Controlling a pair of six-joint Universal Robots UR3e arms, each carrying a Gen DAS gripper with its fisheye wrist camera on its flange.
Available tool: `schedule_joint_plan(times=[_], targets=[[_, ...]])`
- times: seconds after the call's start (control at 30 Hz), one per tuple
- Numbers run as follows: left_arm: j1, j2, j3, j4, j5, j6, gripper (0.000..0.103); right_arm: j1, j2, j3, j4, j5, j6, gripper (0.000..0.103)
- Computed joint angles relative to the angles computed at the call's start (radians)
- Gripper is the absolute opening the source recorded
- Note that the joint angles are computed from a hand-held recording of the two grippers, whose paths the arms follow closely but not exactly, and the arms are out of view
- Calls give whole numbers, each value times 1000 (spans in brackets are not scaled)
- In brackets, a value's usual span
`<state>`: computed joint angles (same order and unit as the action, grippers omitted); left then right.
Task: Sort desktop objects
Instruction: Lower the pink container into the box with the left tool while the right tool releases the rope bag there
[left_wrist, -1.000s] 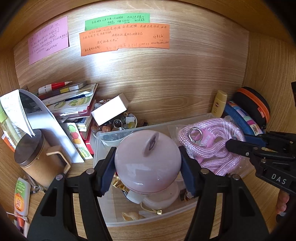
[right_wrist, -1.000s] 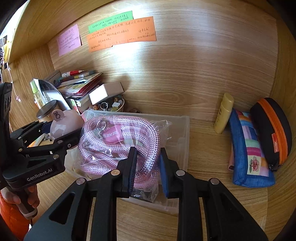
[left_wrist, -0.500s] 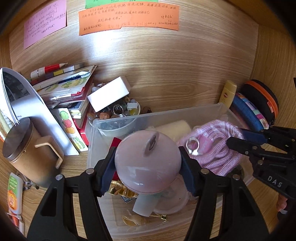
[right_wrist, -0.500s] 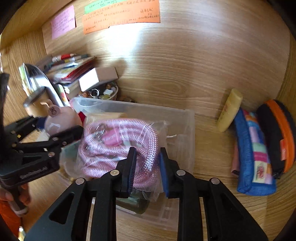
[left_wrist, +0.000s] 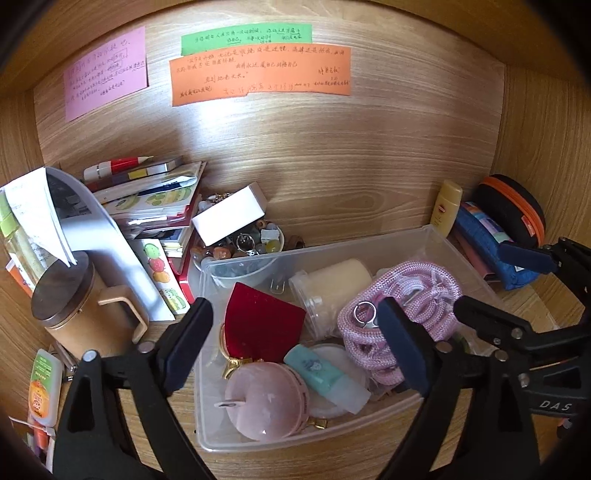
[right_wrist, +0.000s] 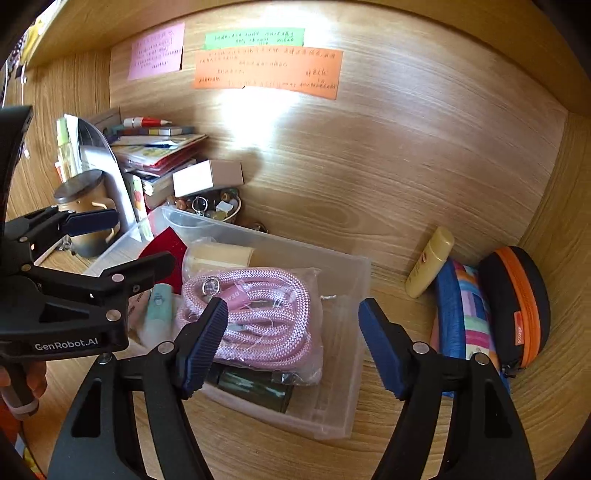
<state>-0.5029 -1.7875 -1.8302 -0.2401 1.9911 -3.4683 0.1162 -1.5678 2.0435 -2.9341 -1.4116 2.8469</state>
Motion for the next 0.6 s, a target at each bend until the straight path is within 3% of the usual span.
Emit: schedule_joint_plan(times=[0.33,0.5,0.6], targets=[[-51,95,-88,-22,47,-68,96,-18,-162,130,-6,-1,23,87],[-104,137,-122,-30,92,-100,98,-14,-260,213,-32,-13,34,100],[-138,163,-149,-20,121,-121,99,-2,-305,247,-46,-28,44,103]])
